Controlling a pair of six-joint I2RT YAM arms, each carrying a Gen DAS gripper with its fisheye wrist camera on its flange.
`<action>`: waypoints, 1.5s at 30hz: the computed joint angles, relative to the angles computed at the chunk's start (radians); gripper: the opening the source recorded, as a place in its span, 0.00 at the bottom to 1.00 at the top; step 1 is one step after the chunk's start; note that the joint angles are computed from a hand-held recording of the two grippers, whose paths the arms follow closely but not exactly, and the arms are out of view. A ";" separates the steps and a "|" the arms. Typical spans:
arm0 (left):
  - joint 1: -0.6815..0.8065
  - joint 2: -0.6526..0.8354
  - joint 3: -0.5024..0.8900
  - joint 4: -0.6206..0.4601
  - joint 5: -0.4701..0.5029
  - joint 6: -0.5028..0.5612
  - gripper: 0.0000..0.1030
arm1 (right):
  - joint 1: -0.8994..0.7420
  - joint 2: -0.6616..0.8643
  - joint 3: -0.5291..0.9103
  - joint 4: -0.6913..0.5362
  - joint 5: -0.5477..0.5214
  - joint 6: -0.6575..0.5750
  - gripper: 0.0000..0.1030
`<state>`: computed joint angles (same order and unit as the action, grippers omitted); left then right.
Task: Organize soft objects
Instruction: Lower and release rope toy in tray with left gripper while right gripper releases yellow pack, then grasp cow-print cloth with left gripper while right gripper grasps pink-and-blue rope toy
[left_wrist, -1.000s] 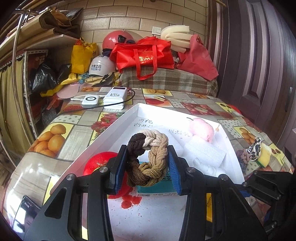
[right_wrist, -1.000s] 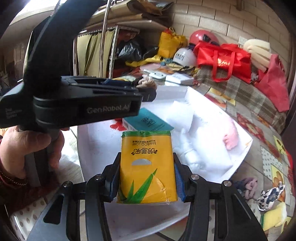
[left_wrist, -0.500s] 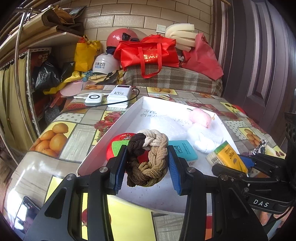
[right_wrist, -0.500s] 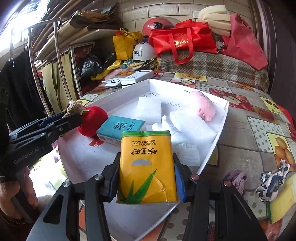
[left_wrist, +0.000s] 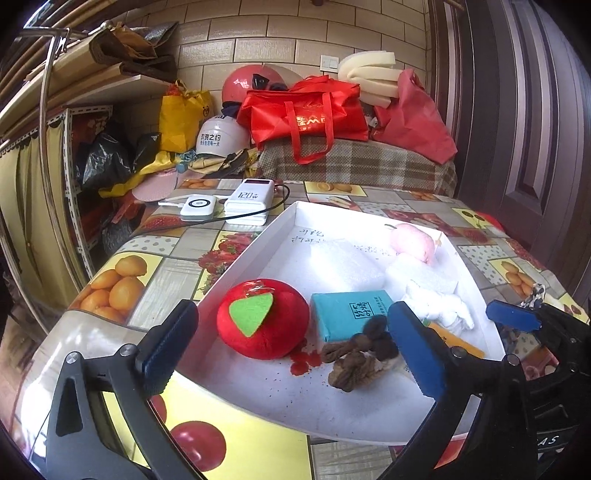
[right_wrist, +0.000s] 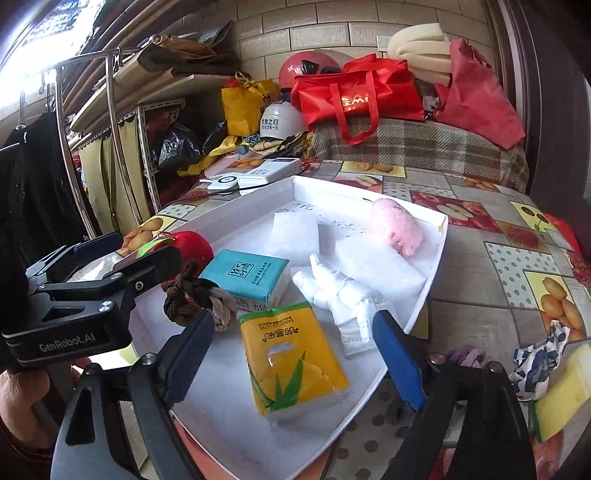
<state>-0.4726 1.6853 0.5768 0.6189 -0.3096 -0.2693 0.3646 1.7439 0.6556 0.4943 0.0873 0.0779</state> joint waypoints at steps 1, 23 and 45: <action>0.002 -0.006 -0.012 0.015 -0.006 -0.005 1.00 | 0.001 -0.004 -0.007 0.010 0.005 0.001 0.96; -0.098 -0.031 -0.094 0.153 -0.235 0.011 1.00 | 0.024 -0.077 -0.168 0.264 0.055 0.003 1.00; -0.265 -0.030 -0.093 0.200 -0.171 0.124 1.00 | -0.185 -0.316 -0.551 0.691 -0.027 0.053 1.00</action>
